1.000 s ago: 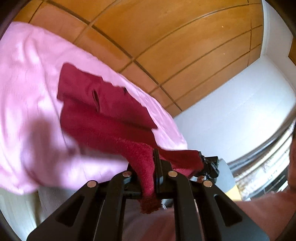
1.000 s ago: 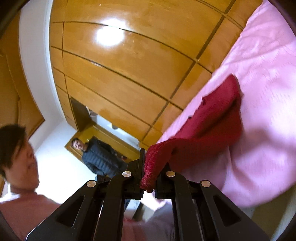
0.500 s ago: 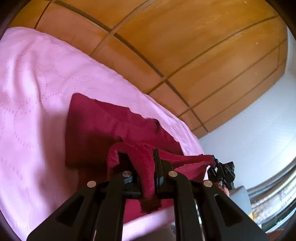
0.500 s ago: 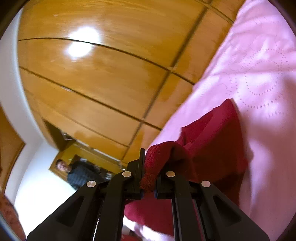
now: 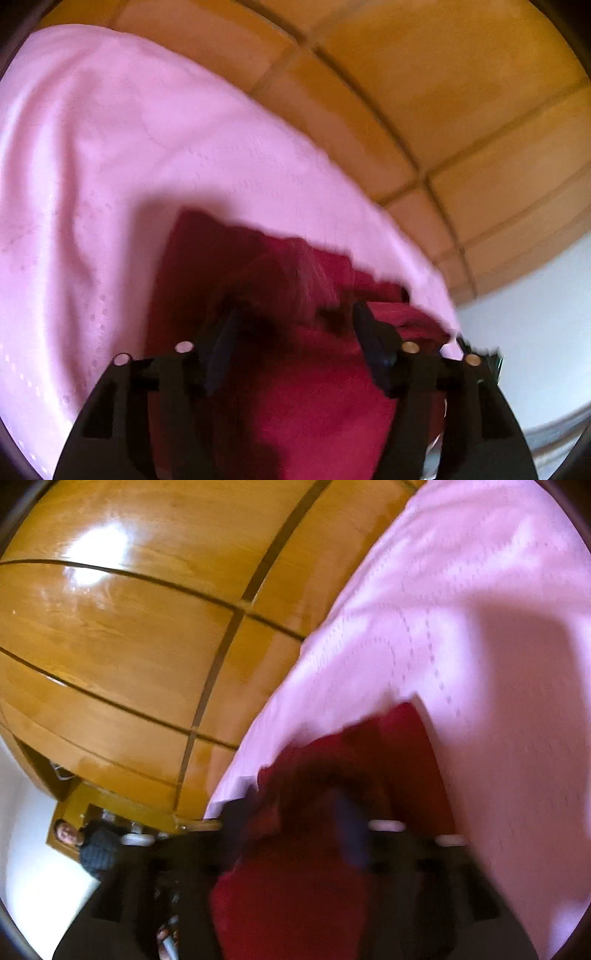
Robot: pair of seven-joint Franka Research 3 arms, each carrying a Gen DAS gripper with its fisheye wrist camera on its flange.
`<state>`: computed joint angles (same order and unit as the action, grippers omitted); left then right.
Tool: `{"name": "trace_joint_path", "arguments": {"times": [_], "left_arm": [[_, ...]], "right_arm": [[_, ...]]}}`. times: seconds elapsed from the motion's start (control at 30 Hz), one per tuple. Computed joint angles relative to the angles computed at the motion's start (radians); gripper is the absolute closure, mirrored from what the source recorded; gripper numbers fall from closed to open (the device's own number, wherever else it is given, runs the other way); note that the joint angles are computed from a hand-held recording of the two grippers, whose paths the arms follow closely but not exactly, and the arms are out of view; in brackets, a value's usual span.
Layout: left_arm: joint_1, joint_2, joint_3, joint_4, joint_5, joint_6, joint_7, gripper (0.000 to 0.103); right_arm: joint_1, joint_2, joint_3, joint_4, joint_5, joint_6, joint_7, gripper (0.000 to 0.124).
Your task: Fold small clothes
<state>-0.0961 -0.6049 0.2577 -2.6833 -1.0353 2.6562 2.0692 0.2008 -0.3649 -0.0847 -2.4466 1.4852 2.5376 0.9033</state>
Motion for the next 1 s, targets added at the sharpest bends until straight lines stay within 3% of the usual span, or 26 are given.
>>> {"name": "trace_joint_path", "arguments": {"times": [0.1, 0.17, 0.33, 0.43, 0.5, 0.6, 0.67, 0.77, 0.8, 0.9, 1.0], "left_arm": [[0.017, -0.066, -0.052, -0.045, 0.01, 0.136, -0.045, 0.033], [0.007, -0.099, -0.074, -0.069, 0.054, 0.189, -0.063, 0.033], [-0.016, -0.07, -0.162, -0.059, 0.223, 0.208, -0.133, 0.033], [-0.039, -0.007, -0.192, -0.028, 0.307, 0.206, -0.172, 0.033], [-0.05, 0.055, -0.208, -0.005, 0.354, 0.243, -0.2, 0.032], [0.006, 0.143, -0.255, 0.024, 0.461, 0.267, -0.301, 0.032], [0.013, 0.176, -0.252, 0.018, 0.504, 0.295, -0.335, 0.033], [-0.135, 0.19, -0.123, -0.028, 0.461, 0.415, -0.231, 0.034], [-0.162, 0.189, -0.1, -0.038, 0.462, 0.441, -0.223, 0.034], [-0.184, 0.197, -0.077, -0.043, 0.492, 0.463, -0.25, 0.033], [-0.176, 0.213, -0.082, -0.035, 0.546, 0.455, -0.285, 0.028]], "right_arm": [[0.005, -0.039, 0.023, 0.001, 0.074, 0.098, -0.09, 0.06], [0.007, -0.06, 0.044, 0.004, 0.002, 0.142, -0.065, 0.06], [-0.015, -0.057, 0.171, 0.014, -0.505, 0.181, 0.146, 0.06], [-0.01, -0.031, 0.223, 0.021, -0.691, 0.199, 0.179, 0.061], [0.0, 0.015, 0.227, 0.051, -0.761, 0.171, 0.219, 0.074], [-0.02, 0.088, 0.249, 0.094, -0.925, 0.129, 0.339, 0.088], [-0.023, 0.124, 0.246, 0.108, -0.998, 0.13, 0.396, 0.093], [-0.025, 0.16, 0.229, 0.111, -1.071, 0.182, 0.493, 0.11], [-0.01, 0.176, 0.206, 0.11, -1.039, 0.205, 0.492, 0.118], [0.044, 0.185, 0.155, 0.075, -0.962, 0.292, 0.455, 0.12], [0.045, 0.17, 0.164, 0.049, -1.035, 0.333, 0.504, 0.12]]}}
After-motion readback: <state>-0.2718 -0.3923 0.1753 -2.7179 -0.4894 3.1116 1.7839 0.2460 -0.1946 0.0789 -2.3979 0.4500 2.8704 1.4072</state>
